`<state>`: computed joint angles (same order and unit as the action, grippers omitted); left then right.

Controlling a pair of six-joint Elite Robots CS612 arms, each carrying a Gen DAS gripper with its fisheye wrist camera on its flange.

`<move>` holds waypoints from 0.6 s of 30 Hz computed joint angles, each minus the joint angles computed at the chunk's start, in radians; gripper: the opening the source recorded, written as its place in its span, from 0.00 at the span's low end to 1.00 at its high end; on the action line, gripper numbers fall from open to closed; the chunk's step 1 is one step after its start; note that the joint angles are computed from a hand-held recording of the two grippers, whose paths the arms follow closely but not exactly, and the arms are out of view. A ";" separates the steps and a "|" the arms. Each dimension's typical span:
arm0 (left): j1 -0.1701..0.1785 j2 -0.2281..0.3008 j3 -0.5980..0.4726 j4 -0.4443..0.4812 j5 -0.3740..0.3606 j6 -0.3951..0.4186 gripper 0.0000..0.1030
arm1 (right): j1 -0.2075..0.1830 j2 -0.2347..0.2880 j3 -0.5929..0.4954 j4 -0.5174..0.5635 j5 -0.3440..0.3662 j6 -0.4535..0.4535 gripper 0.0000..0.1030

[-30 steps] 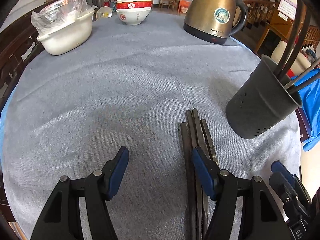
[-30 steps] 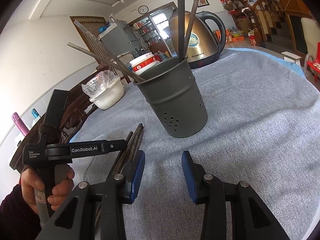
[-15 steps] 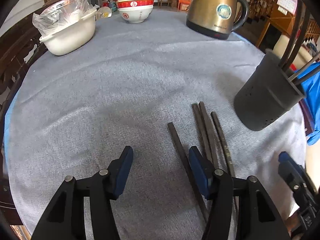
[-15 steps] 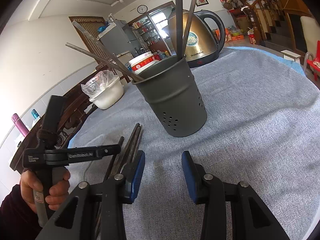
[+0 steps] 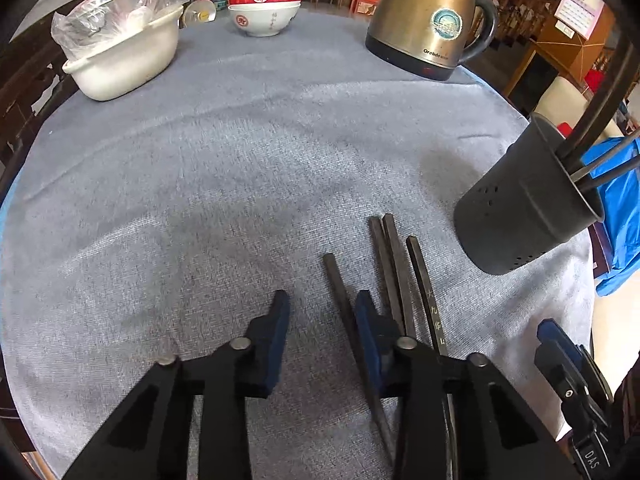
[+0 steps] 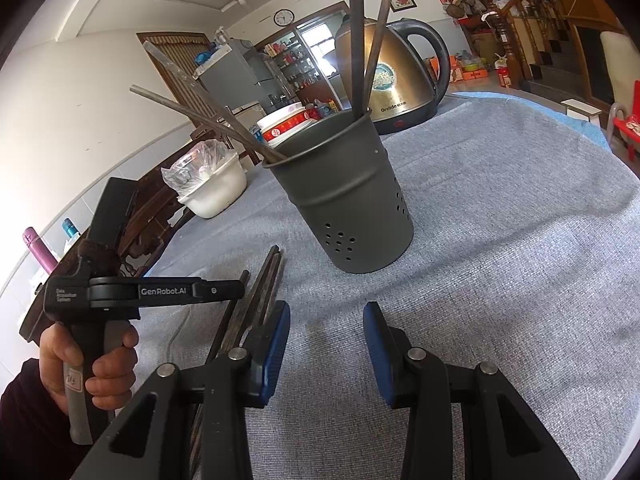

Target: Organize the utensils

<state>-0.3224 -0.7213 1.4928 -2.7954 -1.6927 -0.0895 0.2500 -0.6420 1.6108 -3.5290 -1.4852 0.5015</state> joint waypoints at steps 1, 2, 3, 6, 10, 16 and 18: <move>0.000 0.002 -0.002 0.001 -0.007 0.000 0.24 | 0.000 0.000 -0.001 0.001 0.000 0.000 0.40; 0.002 0.002 -0.002 0.003 -0.015 0.001 0.18 | 0.000 0.000 -0.001 0.003 -0.001 0.000 0.40; 0.003 0.003 -0.003 0.003 -0.020 0.004 0.15 | 0.000 0.000 -0.002 0.004 0.000 0.000 0.40; 0.006 0.002 0.003 -0.006 -0.032 0.022 0.12 | 0.001 0.001 -0.003 0.006 -0.002 0.001 0.40; 0.010 -0.002 0.011 -0.007 -0.046 0.056 0.11 | 0.001 0.001 -0.005 0.011 -0.005 0.003 0.40; 0.028 -0.019 0.035 0.001 -0.052 0.087 0.11 | 0.002 0.001 -0.005 0.013 -0.005 0.000 0.40; 0.031 -0.021 0.036 0.005 -0.050 0.086 0.11 | 0.003 0.000 -0.006 0.021 -0.008 -0.007 0.40</move>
